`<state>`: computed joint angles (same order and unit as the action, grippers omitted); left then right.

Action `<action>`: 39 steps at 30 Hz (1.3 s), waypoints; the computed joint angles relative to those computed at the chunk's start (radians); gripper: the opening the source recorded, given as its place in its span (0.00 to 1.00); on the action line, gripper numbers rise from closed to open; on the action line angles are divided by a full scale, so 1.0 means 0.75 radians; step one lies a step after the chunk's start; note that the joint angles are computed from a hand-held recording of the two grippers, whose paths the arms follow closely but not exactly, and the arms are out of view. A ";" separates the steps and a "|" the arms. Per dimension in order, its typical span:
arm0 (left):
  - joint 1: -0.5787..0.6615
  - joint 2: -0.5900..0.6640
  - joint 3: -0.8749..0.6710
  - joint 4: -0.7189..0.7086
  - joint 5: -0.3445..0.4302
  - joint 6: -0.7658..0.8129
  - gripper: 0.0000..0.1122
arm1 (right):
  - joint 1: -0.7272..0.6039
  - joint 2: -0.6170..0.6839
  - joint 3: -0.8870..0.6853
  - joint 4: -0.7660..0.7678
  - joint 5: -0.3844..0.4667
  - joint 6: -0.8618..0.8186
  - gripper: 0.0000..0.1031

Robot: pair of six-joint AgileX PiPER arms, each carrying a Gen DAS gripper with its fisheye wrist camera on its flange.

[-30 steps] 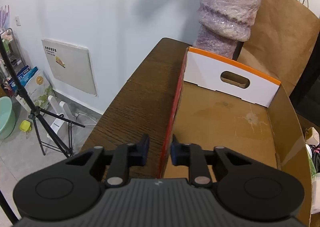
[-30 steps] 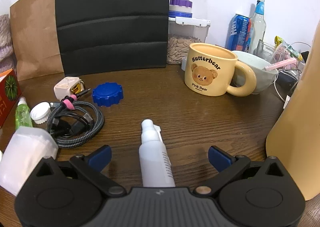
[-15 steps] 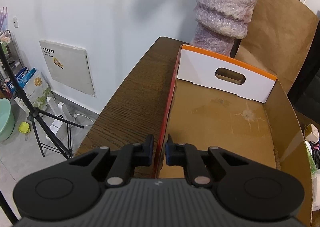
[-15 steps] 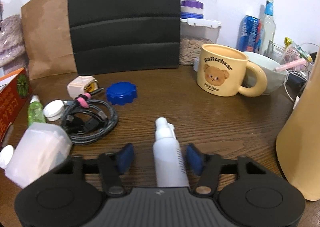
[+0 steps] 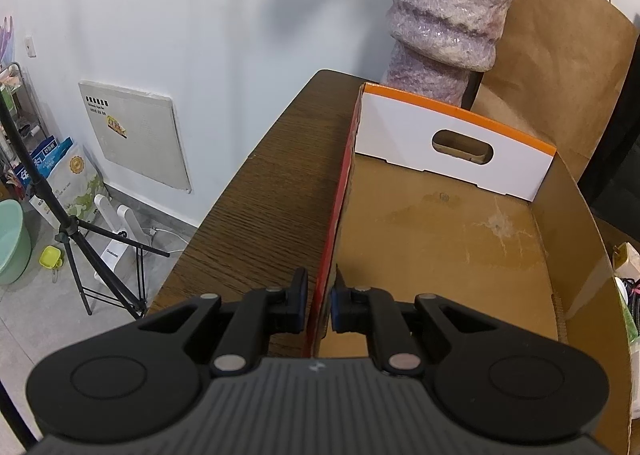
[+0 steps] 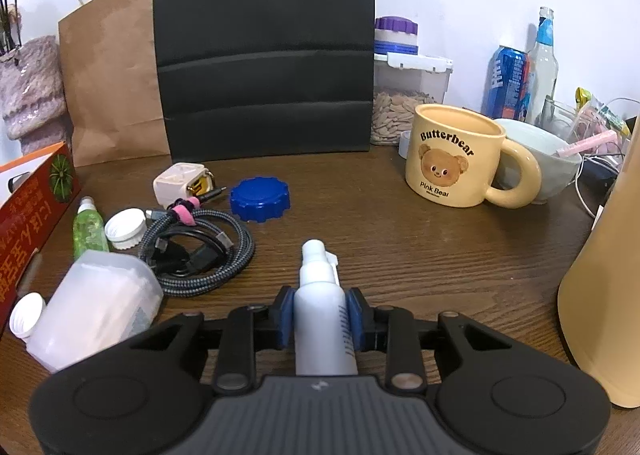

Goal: Organize rigid objects
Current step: 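Close the right gripper on the white spray bottle, then carry the spray bottle with the right gripper into the orange tray and release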

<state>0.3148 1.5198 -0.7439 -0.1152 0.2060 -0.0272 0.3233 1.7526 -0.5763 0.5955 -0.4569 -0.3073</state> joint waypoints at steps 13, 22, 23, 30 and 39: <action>-0.013 0.004 -0.001 0.080 -0.004 -0.075 0.10 | 0.134 -0.093 0.037 0.103 -0.101 -0.097 0.27; -0.009 0.003 0.000 0.063 -0.006 -0.052 0.10 | 0.277 -0.102 -0.084 0.198 -0.077 -0.189 0.27; -0.009 0.003 0.000 0.063 -0.006 -0.052 0.10 | 0.294 -0.098 -0.107 0.204 -0.068 -0.197 0.27; -0.010 0.003 -0.001 0.060 -0.004 -0.047 0.10 | 0.437 -0.024 -0.320 0.221 0.002 -0.239 0.27; -0.008 0.002 0.000 0.027 -0.007 -0.003 0.10 | 0.597 0.162 -0.685 0.270 0.128 -0.356 0.27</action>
<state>0.3089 1.5217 -0.7442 -0.0947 0.2010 -0.0295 0.7707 1.8737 -1.0904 0.7978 -0.3607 -0.5746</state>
